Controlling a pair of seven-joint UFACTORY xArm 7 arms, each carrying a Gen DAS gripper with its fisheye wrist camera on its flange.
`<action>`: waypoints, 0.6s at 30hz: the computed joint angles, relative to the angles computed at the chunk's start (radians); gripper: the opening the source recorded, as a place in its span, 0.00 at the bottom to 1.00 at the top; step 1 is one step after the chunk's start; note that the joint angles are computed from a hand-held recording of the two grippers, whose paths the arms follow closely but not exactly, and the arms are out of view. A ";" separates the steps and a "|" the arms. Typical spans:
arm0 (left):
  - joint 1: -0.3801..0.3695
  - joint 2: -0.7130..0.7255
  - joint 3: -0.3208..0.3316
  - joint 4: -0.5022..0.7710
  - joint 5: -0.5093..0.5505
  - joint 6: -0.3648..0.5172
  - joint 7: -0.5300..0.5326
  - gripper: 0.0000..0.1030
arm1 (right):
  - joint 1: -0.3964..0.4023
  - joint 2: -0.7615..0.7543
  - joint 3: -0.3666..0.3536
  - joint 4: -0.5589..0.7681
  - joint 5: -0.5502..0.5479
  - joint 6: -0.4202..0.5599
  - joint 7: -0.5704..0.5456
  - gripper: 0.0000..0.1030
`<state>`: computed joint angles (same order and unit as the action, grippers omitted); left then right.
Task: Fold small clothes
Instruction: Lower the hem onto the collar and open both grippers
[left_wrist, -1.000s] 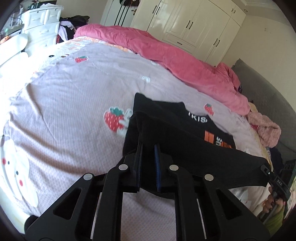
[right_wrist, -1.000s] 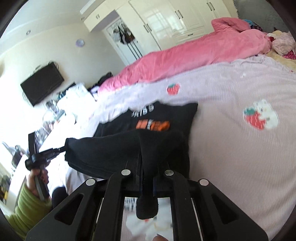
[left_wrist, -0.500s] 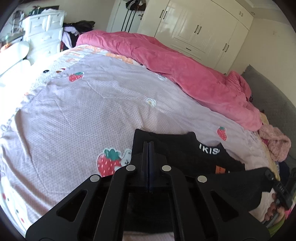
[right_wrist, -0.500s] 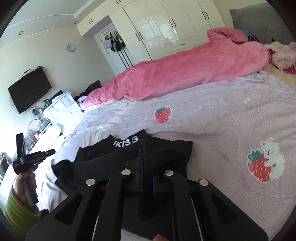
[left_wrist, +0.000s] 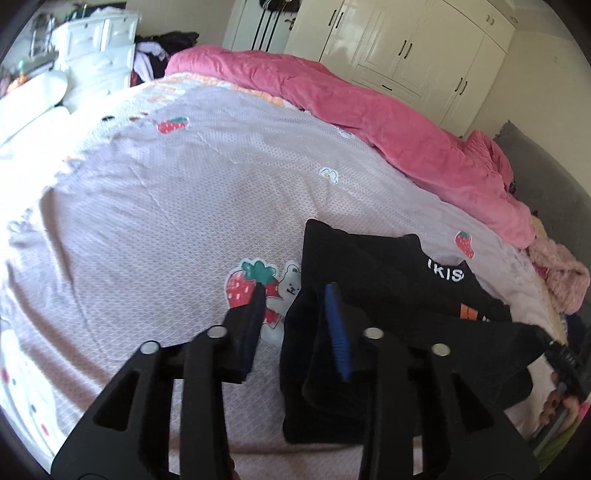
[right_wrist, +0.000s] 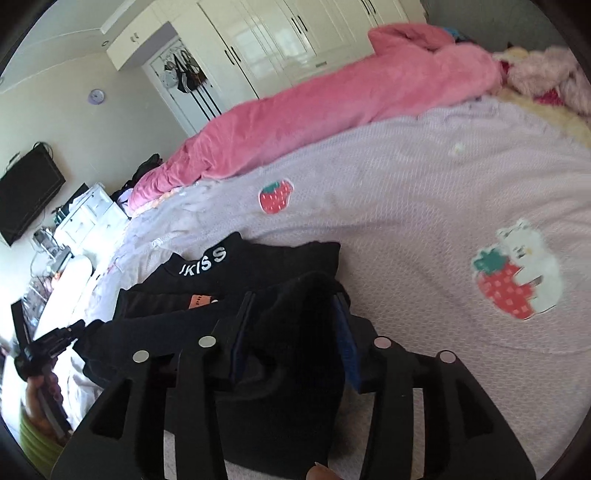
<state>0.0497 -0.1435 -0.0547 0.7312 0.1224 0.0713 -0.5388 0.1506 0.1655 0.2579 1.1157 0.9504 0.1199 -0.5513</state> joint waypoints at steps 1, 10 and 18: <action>0.027 -0.022 -0.026 -0.014 0.049 -0.002 -0.029 0.28 | -0.004 -0.025 0.016 -0.021 0.028 -0.021 -0.045 0.48; 0.093 -0.145 -0.132 -0.076 0.233 0.058 -0.122 0.39 | 0.094 -0.168 -0.021 -0.130 0.150 -0.013 -0.250 0.52; -0.113 -0.171 0.022 -0.146 0.007 0.048 0.068 0.40 | 0.181 -0.189 -0.088 -0.180 0.009 0.021 -0.144 0.52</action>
